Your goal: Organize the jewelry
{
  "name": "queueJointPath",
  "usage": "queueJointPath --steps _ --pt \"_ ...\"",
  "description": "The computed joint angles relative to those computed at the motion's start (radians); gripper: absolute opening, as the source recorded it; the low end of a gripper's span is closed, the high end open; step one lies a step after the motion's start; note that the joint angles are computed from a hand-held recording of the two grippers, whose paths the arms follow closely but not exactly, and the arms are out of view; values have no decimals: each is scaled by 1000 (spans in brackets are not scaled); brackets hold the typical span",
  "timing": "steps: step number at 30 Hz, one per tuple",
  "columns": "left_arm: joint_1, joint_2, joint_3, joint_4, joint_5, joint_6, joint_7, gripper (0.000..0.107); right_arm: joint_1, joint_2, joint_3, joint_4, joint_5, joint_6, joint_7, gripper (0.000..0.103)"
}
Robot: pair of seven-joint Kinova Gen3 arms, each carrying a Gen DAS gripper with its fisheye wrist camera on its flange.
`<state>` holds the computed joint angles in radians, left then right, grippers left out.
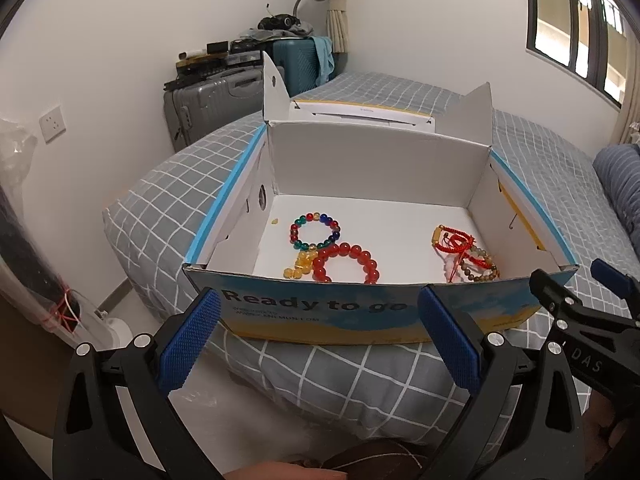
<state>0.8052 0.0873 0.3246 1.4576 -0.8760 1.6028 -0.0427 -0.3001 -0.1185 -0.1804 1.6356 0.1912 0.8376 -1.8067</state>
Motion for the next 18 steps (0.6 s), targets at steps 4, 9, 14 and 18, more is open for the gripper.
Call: queueJointPath --steps 4,9,14,18 --pt "-5 -6 0 4 6 -2 1 97 -1 -1 -3 0 7 1 -9 94" --pt "-4 -7 5 2 3 13 -5 97 -2 -3 -4 0 5 2 -14 94" --pt "0 -7 8 -3 0 28 -6 97 -6 -4 -4 -2 -5 3 -11 94" --pt "3 -4 8 -9 2 36 -13 97 -6 -5 2 -2 -23 2 2 94"
